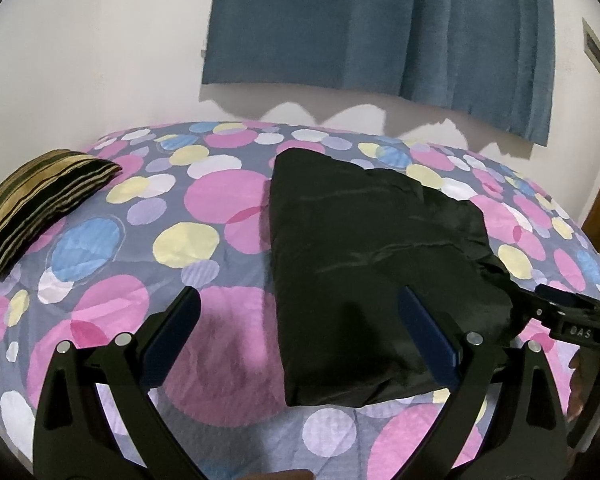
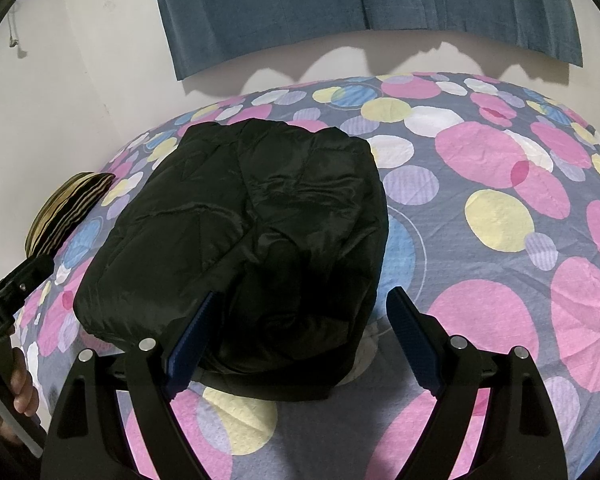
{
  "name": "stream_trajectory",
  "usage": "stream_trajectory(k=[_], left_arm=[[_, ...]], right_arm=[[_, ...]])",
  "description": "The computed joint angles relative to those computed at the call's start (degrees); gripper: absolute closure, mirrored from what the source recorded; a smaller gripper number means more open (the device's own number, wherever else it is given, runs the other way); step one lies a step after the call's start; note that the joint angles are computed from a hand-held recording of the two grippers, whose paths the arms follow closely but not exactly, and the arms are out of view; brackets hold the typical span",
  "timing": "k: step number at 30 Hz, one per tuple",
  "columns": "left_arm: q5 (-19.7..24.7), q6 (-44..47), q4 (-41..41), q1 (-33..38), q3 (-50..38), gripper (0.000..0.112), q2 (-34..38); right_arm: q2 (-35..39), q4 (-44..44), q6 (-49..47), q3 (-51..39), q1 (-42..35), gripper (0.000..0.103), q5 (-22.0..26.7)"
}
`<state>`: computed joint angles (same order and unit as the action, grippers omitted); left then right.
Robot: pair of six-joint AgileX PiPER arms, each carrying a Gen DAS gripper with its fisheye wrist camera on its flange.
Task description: Fold large clothes
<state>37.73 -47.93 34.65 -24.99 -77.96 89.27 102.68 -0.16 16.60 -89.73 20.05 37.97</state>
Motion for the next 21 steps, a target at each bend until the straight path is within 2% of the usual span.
stream_trajectory(k=[4, 8, 12, 13, 16, 20, 21], left_arm=[[-0.05, 2.02, -2.36, 0.30, -0.79, 0.013, 0.62], [-1.69, -0.60, -3.18, 1.16, 0.44, 0.012, -0.04], [-2.95, 7.34, -14.15, 3.89, 0.01, 0.012, -0.08], [-3.14, 6.97, -13.37, 3.95, 0.16, 0.012, -0.15], [-0.63, -0.08, -3.43, 2.76, -0.01, 0.012, 0.82], [0.43, 4.81, -3.84, 6.96, -0.95, 0.012, 2.68], [0.26, 4.83, -3.63, 8.56, -0.77, 0.012, 3.02]], right_arm=[[-0.07, 0.25, -0.35, 0.21, -0.04, 0.019, -0.10], [-0.07, 0.11, -0.09, 0.22, 0.06, 0.019, -0.13], [-0.12, 0.39, -0.49, 0.23, -0.02, 0.019, -0.02], [-0.13, 0.38, -0.40, 0.24, 0.00, 0.019, -0.05], [-0.42, 1.26, -1.26, 0.47, -0.31, 0.019, 0.01], [-1.97, 2.55, -3.97, 2.46, -2.94, 0.018, -0.83], [-2.25, 3.37, -5.13, 2.98, -4.11, 0.016, -0.98]])
